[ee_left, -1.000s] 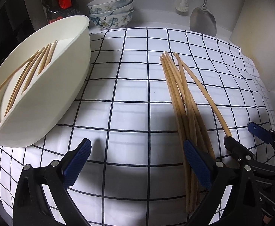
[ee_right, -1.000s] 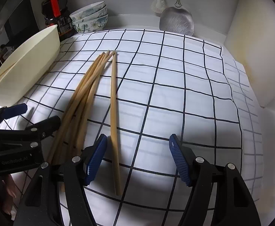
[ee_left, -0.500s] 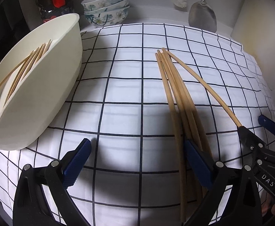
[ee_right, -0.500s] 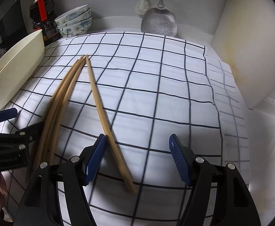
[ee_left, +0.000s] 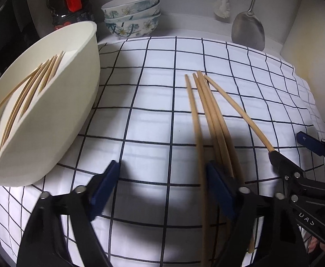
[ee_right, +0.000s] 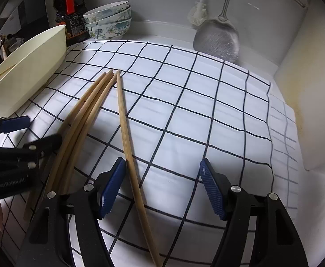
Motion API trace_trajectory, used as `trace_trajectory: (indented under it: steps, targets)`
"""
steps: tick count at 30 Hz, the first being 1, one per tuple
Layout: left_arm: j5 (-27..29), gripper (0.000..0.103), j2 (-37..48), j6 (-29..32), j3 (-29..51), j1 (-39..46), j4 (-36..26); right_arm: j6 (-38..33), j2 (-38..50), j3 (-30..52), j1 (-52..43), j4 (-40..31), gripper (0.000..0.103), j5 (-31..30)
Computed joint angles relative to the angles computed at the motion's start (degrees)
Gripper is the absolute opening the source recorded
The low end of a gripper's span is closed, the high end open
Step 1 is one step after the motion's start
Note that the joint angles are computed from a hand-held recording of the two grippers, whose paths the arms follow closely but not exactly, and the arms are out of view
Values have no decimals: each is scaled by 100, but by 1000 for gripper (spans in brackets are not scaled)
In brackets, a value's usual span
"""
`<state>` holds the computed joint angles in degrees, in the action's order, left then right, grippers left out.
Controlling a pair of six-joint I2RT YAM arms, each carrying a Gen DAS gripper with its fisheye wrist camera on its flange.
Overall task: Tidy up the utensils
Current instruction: 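Grasp a chopstick with the left tool while the right tool grasps another, then lift both held chopsticks and carry them over the white basin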
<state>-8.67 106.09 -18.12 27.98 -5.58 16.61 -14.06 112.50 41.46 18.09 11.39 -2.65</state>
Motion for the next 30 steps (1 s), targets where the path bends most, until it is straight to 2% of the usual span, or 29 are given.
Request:
trace_trajectory:
  steps: [1,2,3,4,6,7,8,9,15,20,27,30]
  targets:
    - [29,63,-28,48,-27,3,38,-22,9,22,-12,-26,65,-38]
    - [37,55,-61,73,-65,-11,68,-47,10,33,-32,-58,63,-115]
    - [54,47,-94,103,-107,-27,106,-58,-1,22,-35,-68,55,-167]
    - [68,42,-106,117,-110,-56,115,-98,-24,26,-44,-149,48,-325]
    - [107,24,-147,136,-125,-115,118,-147,-58,36,49,-245,25,-406]
    - [109,20,-159,117,-127,-156,109,-219,-90,18,156,-271,19,-365]
    - [162,11,-177,146,-130,-155,98,-258,-107,20,221,-309,11,-342]
    - [216,7,-190,181,-129,-131,77,-276,-124,15,293,-330,7,-285]
    - [822,7,-422,369,-213,151,-200,229,-276,-159,212,-350,6,-497]
    - [1140,7,-1069,581,-419,267,-609,844,-779,-472,83,-419,6,-656]
    - [1581,7,-2688,1037,-542,703,-1842,1639,-1914,-653,386,-969,6,-519]
    - [1863,7,-3444,1461,-483,1249,-2553,2010,-2316,-530,680,-1301,6,-406]
